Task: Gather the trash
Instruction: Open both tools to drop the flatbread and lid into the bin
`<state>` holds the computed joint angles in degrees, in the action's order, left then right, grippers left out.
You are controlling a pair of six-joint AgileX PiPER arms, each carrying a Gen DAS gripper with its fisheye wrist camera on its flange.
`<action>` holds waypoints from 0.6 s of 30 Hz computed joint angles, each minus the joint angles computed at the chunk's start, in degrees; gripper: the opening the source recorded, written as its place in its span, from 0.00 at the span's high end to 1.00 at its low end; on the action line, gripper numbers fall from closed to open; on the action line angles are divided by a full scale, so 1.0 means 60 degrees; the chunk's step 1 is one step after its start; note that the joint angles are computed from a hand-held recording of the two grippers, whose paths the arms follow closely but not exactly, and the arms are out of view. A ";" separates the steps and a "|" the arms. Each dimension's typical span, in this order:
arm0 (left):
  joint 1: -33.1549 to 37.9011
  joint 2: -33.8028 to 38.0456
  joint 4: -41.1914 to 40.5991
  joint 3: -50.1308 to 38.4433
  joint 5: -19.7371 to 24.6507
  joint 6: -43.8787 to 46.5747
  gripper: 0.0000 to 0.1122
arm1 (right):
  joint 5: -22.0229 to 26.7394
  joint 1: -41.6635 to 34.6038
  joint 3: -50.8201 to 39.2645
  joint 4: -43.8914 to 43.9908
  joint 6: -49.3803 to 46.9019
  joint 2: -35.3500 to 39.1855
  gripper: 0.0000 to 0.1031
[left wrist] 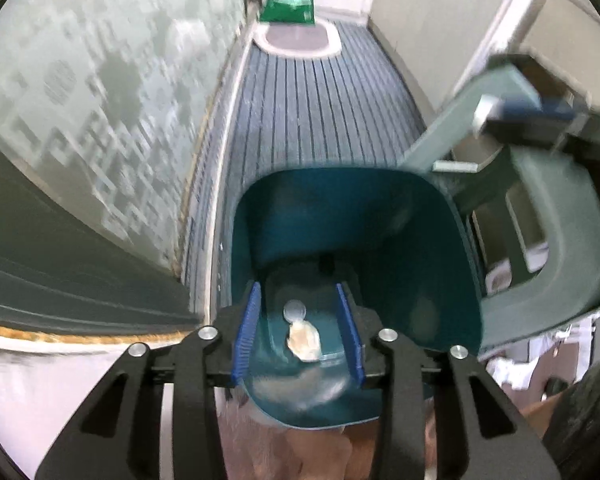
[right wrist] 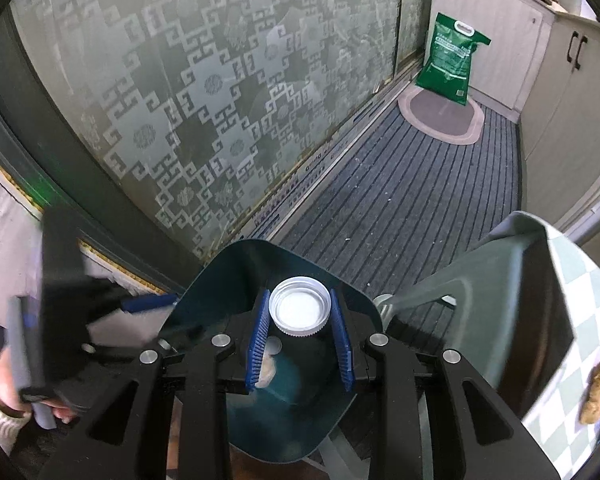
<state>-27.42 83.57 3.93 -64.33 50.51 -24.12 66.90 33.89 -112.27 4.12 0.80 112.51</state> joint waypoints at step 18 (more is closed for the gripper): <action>-0.0864 -0.1700 0.2443 -0.0907 -0.0470 -0.2948 0.76 | 0.0108 0.0806 0.0828 -0.0633 0.0081 0.1155 0.71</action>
